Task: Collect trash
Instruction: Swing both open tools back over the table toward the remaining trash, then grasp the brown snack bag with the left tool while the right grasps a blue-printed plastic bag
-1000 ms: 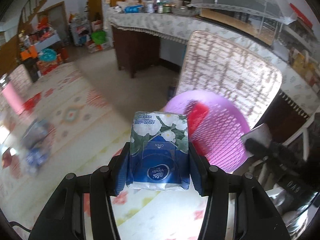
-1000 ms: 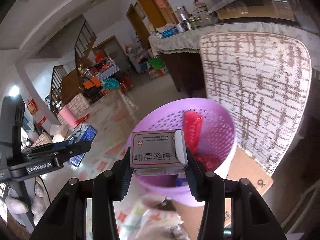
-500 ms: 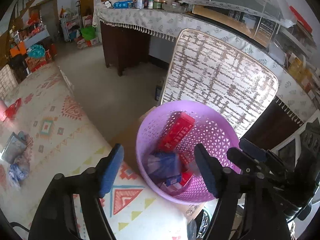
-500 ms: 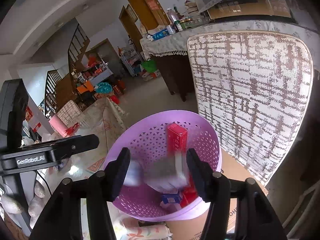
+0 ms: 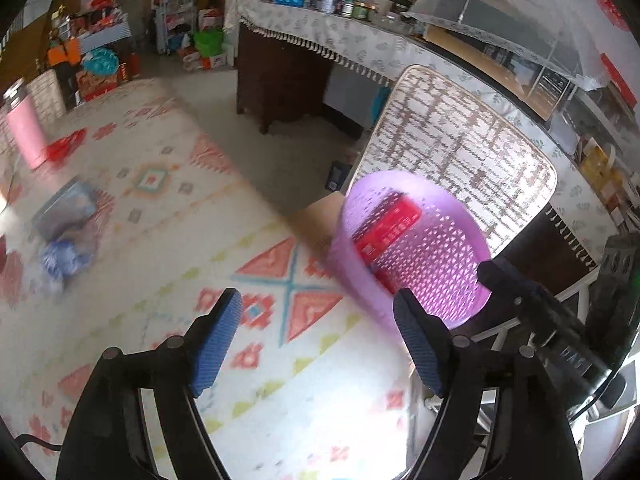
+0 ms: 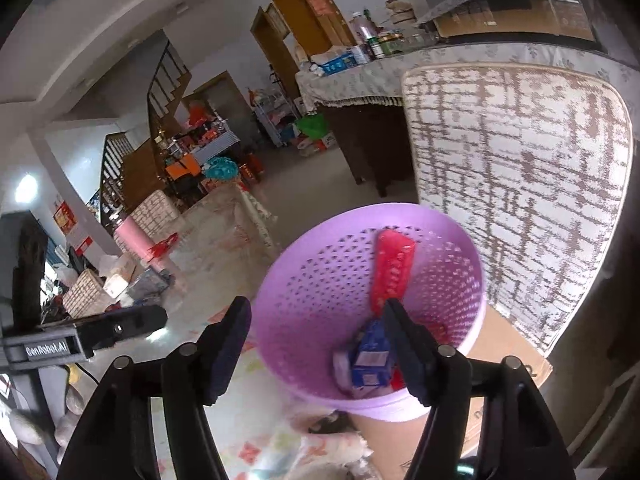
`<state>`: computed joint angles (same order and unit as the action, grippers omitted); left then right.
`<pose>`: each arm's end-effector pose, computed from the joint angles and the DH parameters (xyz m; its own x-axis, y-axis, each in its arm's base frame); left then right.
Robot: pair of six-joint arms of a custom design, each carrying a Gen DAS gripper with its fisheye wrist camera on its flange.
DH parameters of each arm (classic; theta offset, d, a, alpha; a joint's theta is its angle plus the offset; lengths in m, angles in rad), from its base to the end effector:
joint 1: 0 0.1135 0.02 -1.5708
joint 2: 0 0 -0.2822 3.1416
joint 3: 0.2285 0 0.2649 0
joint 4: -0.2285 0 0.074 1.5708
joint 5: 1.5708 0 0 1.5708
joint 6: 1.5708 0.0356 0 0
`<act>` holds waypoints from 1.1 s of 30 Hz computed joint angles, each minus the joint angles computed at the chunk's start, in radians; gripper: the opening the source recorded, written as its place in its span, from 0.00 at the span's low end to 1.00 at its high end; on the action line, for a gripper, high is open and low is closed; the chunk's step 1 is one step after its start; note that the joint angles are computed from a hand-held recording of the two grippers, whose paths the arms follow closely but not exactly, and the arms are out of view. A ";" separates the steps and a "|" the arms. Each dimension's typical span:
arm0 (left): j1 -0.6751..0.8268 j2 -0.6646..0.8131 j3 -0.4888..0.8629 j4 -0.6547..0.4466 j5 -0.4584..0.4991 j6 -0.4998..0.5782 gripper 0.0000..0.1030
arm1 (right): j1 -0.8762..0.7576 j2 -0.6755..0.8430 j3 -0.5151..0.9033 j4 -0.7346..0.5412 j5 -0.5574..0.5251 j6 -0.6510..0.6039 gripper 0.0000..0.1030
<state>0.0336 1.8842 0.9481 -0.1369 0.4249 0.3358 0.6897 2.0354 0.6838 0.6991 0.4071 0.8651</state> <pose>0.3594 -0.0026 0.1162 -0.7743 0.2744 -0.5702 0.4462 0.8757 -0.1846 0.2758 0.2092 0.0622 -0.5638 0.4410 -0.6983 0.1350 0.8833 0.4489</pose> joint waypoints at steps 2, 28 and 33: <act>0.049 -0.013 -0.024 0.001 0.020 0.024 0.75 | 0.030 0.003 0.025 -0.015 0.010 0.006 0.77; 0.704 0.375 0.543 -0.077 -0.077 0.208 0.75 | 0.218 0.569 1.149 -0.606 -0.222 -0.053 0.95; 0.685 0.556 0.863 -0.224 -0.129 0.183 0.75 | 0.215 0.735 1.441 -0.735 -0.250 -0.066 0.95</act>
